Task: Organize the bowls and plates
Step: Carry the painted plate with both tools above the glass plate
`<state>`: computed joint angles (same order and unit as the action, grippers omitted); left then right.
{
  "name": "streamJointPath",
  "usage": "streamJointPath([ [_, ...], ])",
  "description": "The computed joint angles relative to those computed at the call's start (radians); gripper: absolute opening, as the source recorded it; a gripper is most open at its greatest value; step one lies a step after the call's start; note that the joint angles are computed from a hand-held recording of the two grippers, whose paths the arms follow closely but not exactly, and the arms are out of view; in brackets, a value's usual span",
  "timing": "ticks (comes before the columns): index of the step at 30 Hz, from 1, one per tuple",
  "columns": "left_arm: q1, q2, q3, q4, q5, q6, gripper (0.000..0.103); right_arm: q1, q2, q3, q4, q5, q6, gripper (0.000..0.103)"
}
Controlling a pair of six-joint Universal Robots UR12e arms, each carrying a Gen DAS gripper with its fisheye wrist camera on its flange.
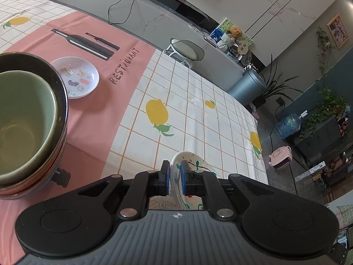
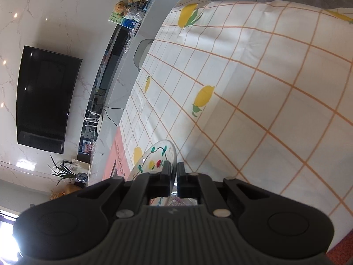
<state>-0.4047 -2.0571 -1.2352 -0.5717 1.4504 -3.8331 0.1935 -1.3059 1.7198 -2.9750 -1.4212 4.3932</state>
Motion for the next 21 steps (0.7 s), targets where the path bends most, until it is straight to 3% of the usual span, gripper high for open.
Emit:
streamJointPath([
  [8,-0.013,0.037,-0.058,-0.015,0.008,0.048,0.010,0.013,-0.044,0.051,0.015,-0.023,0.007,0.003],
  [21,-0.014,0.062,-0.105,-0.052,0.067,0.084,0.010,0.039,-0.030,0.032,0.058,-0.042,-0.075,0.003],
])
